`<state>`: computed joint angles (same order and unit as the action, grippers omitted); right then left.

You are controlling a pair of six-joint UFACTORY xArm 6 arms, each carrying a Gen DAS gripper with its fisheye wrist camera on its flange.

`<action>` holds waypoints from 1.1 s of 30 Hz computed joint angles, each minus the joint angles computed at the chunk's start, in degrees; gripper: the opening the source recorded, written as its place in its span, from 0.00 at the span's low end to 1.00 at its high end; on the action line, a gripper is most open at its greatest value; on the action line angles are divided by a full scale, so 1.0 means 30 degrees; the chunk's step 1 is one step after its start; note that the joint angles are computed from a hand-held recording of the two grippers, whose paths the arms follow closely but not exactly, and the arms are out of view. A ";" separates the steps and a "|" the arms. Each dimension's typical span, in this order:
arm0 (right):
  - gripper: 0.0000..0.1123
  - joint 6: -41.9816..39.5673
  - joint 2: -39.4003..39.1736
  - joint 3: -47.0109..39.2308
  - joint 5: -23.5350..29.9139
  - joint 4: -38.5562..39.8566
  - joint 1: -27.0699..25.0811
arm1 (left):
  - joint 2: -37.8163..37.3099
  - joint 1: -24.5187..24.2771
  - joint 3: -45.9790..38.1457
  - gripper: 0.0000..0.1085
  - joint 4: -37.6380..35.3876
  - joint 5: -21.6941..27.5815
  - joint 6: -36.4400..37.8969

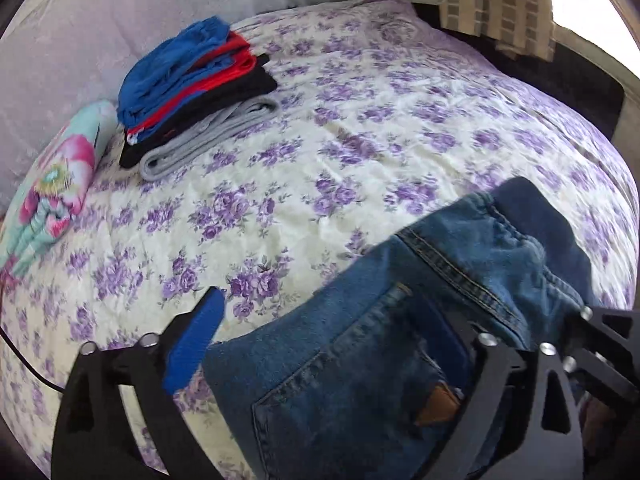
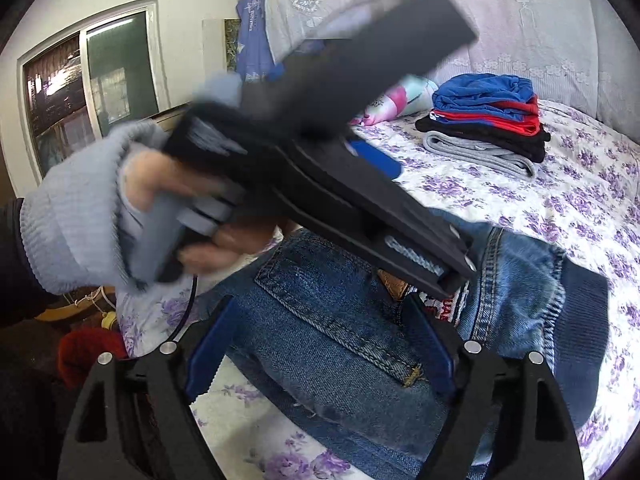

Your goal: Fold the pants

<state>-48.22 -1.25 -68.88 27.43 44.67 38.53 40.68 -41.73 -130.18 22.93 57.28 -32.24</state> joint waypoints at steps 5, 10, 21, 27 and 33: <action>0.77 0.0057 0.0090 -0.0321 0.0511 -0.0263 -0.0095 | -0.1983 0.1560 0.3562 0.91 -0.6026 -0.2694 0.0599; 0.79 -0.0666 -0.0627 0.0009 0.0486 0.0160 -0.0223 | -0.4118 0.0962 0.5374 0.90 -0.0554 -0.2342 -0.2403; 0.78 0.7244 0.1545 -0.2463 -0.1095 -0.5931 -0.2416 | -0.7970 -0.0030 1.0786 0.90 0.3784 -0.1867 -0.8160; 0.80 0.8099 0.2380 -0.2253 -0.1325 -0.7434 -0.2549 | -0.6390 -0.0427 1.0377 0.91 0.5006 -0.1497 -0.9269; 0.79 0.6766 0.0820 -0.0908 -0.2586 -0.5471 -0.2443 | -0.7049 -0.0854 1.0317 0.91 0.5449 -0.0734 -0.9022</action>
